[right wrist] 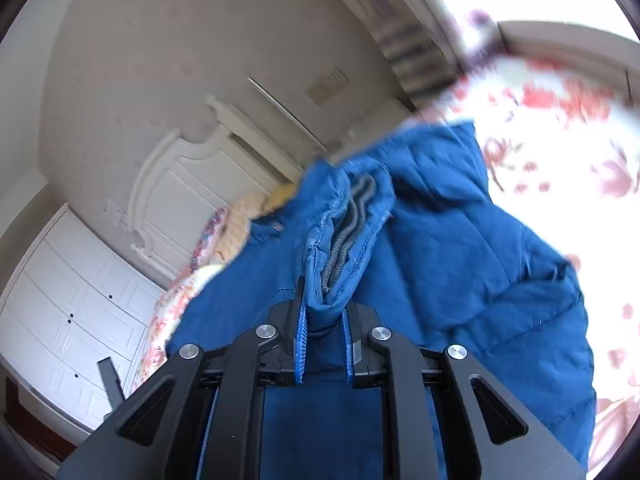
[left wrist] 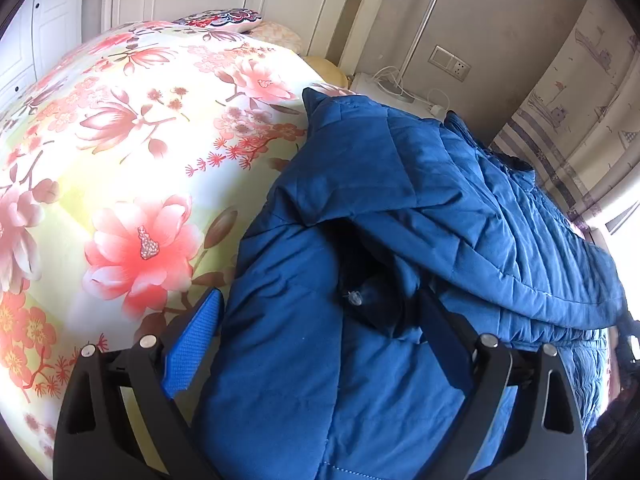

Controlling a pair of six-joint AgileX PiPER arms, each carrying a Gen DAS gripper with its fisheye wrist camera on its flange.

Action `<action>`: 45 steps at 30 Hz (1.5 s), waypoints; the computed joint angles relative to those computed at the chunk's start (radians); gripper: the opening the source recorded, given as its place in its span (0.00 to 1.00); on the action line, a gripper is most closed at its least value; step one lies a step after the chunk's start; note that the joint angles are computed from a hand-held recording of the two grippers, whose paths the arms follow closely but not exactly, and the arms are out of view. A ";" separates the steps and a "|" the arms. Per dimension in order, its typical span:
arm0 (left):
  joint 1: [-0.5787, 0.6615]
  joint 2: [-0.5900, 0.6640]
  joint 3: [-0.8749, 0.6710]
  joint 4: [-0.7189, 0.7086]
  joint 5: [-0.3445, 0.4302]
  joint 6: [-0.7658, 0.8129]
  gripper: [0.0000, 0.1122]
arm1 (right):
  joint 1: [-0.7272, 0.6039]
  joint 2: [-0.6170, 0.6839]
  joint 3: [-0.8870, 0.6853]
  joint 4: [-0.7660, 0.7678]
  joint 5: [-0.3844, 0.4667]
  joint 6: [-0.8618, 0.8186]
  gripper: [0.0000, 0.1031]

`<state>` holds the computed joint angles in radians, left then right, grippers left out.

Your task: Fold large clothes

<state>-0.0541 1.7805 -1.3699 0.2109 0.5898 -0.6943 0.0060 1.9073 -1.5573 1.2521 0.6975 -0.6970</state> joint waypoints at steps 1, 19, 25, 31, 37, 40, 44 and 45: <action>0.003 0.000 -0.002 -0.012 0.001 0.006 0.85 | -0.003 -0.014 0.011 0.013 -0.003 -0.017 0.14; 0.019 -0.011 0.013 -0.053 -0.014 0.066 0.85 | 0.140 -0.157 0.050 -0.845 -0.264 0.594 0.43; 0.027 -0.015 0.020 -0.081 -0.023 0.091 0.85 | 0.267 0.049 -0.266 -1.132 -0.105 0.618 0.44; 0.023 -0.175 0.224 0.248 -0.208 -0.355 0.78 | 0.211 0.174 -0.349 -1.038 0.007 0.553 0.45; -0.054 -0.227 0.104 0.388 -0.181 -0.425 0.82 | 0.222 0.197 -0.370 -1.070 0.004 0.570 0.47; -0.103 -0.060 -0.157 0.175 -0.047 -0.125 0.85 | 0.228 0.182 -0.349 -1.060 -0.003 0.573 0.47; -0.128 0.213 -0.505 0.070 0.189 0.067 0.85 | 0.227 0.182 -0.352 -1.060 0.001 0.572 0.47; -0.125 0.271 -0.560 0.048 0.237 0.090 0.85 | 0.228 0.181 -0.354 -1.061 0.004 0.575 0.47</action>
